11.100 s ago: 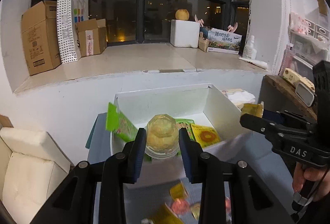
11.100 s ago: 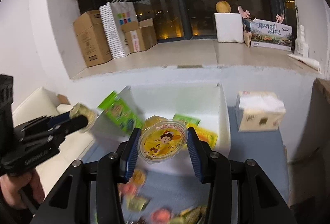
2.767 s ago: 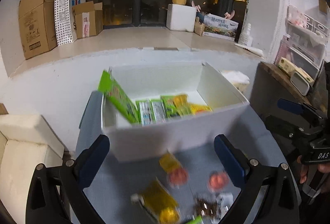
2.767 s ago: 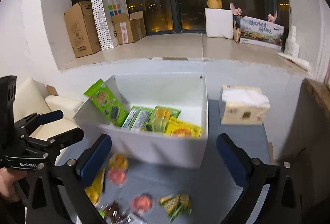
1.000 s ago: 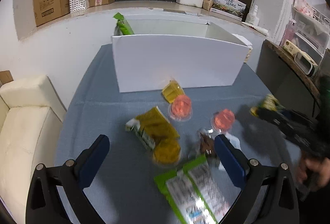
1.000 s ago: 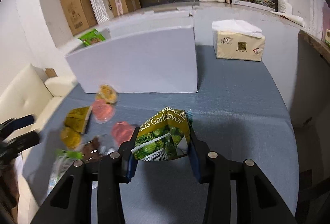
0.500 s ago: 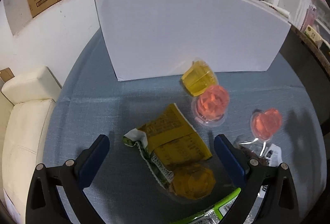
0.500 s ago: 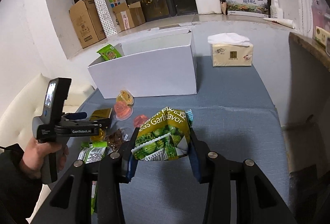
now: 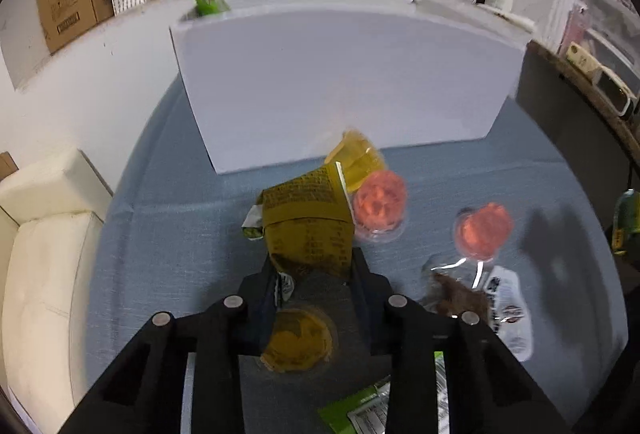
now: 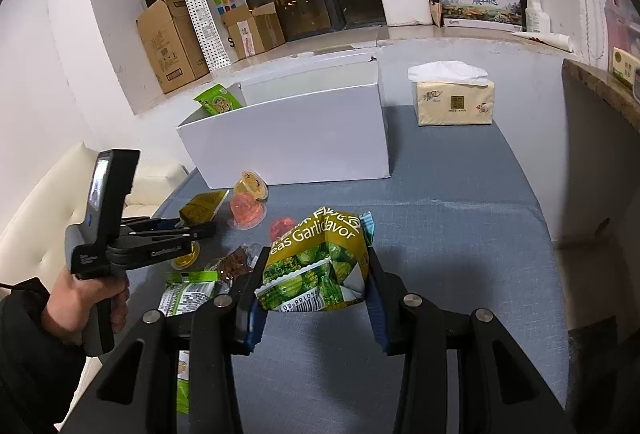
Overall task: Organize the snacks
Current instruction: 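Grasp the green pea snack bag with the right gripper while the left grasps the yellow snack bag, then carry both bags over the white box and release them inside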
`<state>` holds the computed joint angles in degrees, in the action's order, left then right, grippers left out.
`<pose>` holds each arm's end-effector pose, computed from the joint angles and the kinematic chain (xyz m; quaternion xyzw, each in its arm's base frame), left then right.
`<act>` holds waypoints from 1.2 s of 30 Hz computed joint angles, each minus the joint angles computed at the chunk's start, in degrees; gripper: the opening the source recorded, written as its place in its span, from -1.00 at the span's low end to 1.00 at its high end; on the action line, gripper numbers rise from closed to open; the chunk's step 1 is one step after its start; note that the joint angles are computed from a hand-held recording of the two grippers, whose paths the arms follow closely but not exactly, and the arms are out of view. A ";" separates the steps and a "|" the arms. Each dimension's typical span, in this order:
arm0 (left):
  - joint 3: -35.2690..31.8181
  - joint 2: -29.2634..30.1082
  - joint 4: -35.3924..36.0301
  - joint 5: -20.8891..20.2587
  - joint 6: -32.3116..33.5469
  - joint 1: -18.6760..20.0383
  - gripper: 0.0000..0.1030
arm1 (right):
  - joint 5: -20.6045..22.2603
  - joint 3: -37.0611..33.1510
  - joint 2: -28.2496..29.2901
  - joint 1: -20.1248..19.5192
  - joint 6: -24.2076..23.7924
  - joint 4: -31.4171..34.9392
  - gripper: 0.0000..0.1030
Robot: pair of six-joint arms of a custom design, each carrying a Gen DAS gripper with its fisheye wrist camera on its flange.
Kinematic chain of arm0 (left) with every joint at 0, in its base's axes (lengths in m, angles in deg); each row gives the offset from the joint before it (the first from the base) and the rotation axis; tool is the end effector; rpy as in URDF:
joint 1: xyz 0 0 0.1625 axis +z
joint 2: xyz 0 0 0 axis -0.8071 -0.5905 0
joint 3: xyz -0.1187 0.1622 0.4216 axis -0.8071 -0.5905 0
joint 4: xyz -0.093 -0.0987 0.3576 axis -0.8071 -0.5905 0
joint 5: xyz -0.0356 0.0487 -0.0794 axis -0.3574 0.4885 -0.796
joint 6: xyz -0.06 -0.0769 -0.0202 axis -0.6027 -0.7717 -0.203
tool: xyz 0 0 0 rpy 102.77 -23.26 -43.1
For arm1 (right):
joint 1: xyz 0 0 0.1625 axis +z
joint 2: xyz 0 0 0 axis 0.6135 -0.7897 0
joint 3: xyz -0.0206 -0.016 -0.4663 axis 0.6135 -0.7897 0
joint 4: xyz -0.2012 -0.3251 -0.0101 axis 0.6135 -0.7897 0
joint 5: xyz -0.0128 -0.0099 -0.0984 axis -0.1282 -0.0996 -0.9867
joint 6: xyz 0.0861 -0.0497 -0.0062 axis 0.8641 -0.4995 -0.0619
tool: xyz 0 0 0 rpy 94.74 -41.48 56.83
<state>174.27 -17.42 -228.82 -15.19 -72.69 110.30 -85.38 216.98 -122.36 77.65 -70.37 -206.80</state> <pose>-0.0093 -0.4037 0.2850 0.0772 0.8737 -0.3173 0.3606 0.2975 -0.3851 0.0491 0.3301 -0.8927 0.2751 0.1360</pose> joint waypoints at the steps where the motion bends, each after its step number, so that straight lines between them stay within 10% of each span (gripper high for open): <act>1: 0.18 -0.53 0.10 0.31 -0.23 -0.70 -0.33 | 0.06 -0.15 0.04 0.12 -0.02 0.16 -0.12; 10: 1.22 -5.11 2.28 4.06 -1.88 -9.57 -0.36 | 1.14 -1.44 0.51 1.30 0.29 0.96 -0.12; 19: -2.78 -6.44 0.51 4.14 4.78 -10.02 -0.36 | 2.07 -7.78 -0.09 2.80 -0.26 5.86 -0.12; 36: -22.69 6.28 -1.95 -0.23 20.08 2.32 -0.28 | 1.19 -38.97 7.76 2.55 -1.97 29.94 -0.12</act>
<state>151.58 -11.14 -230.77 -15.41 -52.61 112.62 -84.19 178.01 -114.60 80.20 -72.34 -176.87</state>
